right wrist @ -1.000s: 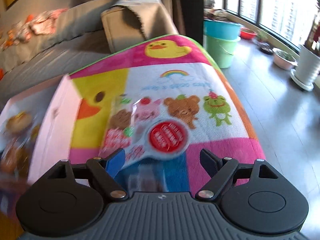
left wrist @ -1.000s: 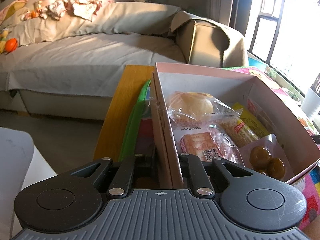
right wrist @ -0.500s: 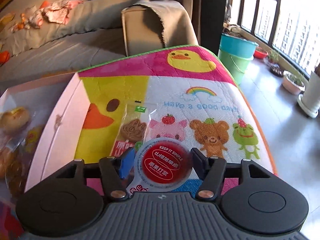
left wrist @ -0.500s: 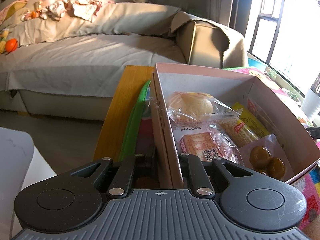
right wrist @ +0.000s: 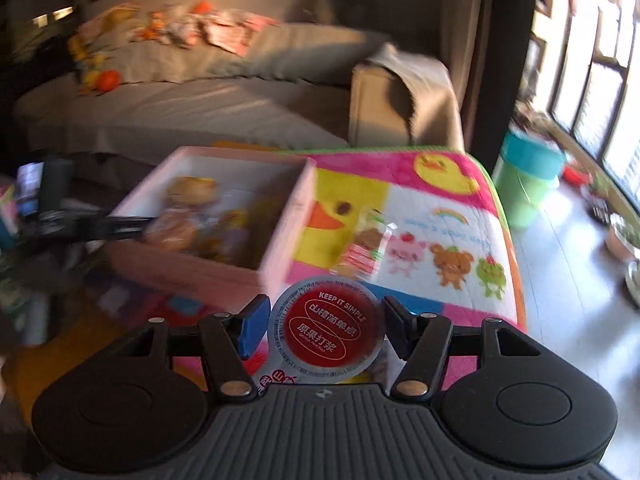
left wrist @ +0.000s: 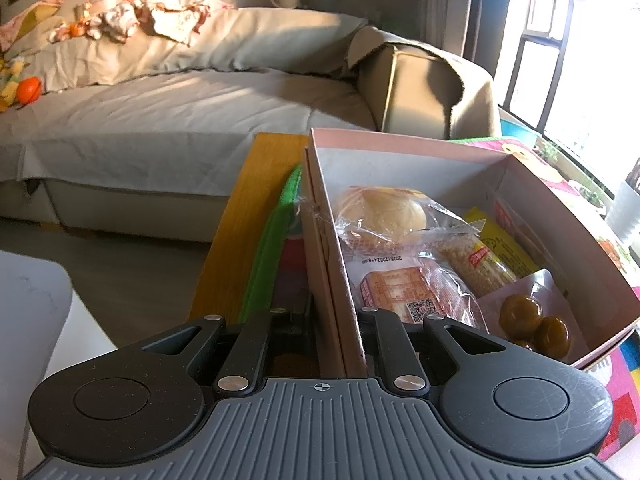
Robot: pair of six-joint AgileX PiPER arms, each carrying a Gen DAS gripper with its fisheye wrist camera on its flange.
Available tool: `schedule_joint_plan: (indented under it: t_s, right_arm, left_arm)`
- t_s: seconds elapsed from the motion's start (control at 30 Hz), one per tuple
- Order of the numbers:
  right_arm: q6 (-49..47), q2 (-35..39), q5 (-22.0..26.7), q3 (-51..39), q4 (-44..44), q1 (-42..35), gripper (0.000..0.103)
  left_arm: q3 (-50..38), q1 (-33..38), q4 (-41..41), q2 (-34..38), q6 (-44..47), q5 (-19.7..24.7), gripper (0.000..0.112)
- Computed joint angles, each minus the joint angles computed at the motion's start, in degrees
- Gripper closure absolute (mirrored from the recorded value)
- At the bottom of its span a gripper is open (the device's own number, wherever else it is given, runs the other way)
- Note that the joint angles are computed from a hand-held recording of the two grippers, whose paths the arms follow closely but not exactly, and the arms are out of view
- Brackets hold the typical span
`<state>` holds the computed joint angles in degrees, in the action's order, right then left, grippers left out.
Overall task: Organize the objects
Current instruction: 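Carry the red round snack with the right gripper into the pink box and release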
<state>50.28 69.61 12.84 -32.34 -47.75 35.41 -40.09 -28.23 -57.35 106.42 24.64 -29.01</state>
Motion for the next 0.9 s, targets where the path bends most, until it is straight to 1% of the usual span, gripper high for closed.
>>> schedule_joint_plan:
  t_s: [0.07,0.17,0.23,0.4,0.6,0.77,0.9]
  right_arm:
    - [0.7,-3.1,3.3,-0.4,-0.6,4.0,0.042]
    - [4.4,-4.5,8.5,-3.4,-4.6,9.6,0.042]
    - [6.0,-4.5,11.4,-6.0,-7.0,12.5,0.042]
    - [8.4,-1.4,15.4,-13.0,-12.6,17.4,0.042]
    - [6.9,7.1,15.7,-22.2,-17.1,19.5,0.042]
    - [2.7,16.3,15.1,-31.1,-16.0,18.3,0.042]
    - [-0.8,23.0,14.1,-37.5,-15.1,16.4,0.042]
  left_arm:
    - [0.2,-0.7,-1.5,-0.2,0.6,-0.5,0.098]
    - [0.7,-1.1,-1.8,-0.4,0.0,-0.9,0.098]
    - [0.8,-1.4,-2.5,-0.6,0.4,-1.1,0.098]
    - [1.5,-1.5,-1.0,-0.5,-1.8,-2.0,0.098]
    - [1.8,-1.3,0.3,-0.6,-3.0,-2.0,0.098]
    - [2.6,-0.7,3.0,-0.9,-5.4,-1.9,0.098]
    - [2.7,-0.4,3.6,-1.0,-5.6,-1.8,0.098]
